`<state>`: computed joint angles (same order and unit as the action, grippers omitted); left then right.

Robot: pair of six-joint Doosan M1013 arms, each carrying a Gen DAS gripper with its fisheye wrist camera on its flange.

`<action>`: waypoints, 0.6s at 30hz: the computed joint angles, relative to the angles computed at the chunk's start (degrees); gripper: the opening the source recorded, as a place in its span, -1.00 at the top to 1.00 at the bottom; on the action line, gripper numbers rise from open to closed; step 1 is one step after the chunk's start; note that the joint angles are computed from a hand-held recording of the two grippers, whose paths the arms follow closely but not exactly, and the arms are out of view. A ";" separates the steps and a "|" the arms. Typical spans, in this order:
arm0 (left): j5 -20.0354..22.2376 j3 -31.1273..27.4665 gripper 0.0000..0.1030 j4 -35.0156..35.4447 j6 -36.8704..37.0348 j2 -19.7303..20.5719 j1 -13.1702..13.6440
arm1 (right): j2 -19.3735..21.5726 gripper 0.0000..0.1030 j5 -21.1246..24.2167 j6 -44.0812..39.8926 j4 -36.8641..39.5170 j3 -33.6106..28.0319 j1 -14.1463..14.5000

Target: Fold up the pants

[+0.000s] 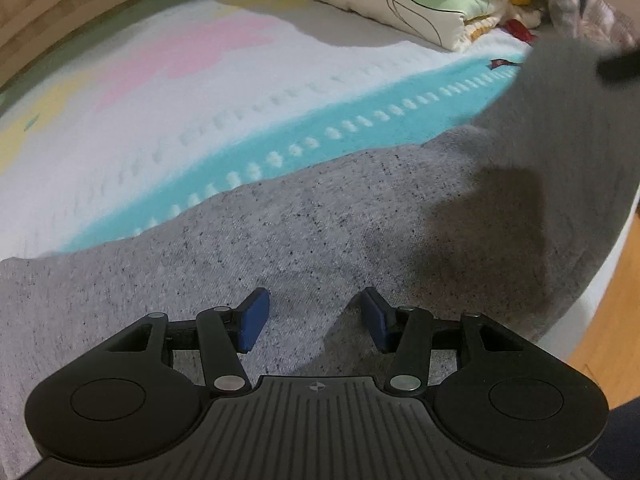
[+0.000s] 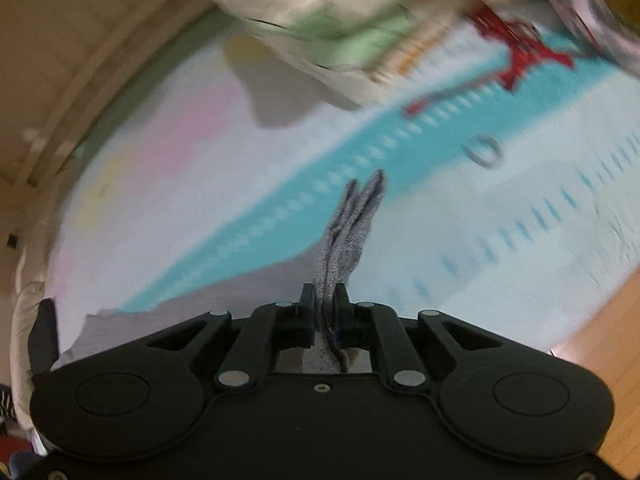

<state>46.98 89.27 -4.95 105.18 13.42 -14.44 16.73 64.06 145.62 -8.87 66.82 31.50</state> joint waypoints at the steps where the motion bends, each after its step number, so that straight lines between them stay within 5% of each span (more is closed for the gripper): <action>1: 1.55 -0.71 0.05 -2.26 0.93 0.29 0.89 | 0.56 0.69 -0.11 -0.35 -0.91 -1.55 0.84; 4: 4.72 -2.15 0.05 -3.93 -1.54 0.65 3.73 | 2.37 0.69 -1.90 -1.47 -1.57 -5.69 2.78; 11: 4.06 -3.14 0.05 3.51 -6.95 -0.42 11.40 | 12.07 0.69 -0.68 -12.35 3.39 -20.44 7.21; 18: 3.12 -4.52 0.05 9.66 -13.44 -0.72 17.88 | 29.68 0.69 14.01 -22.29 10.32 -45.77 10.68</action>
<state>50.10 84.75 4.71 91.74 12.70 3.45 46.41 78.07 123.33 1.45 21.04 42.18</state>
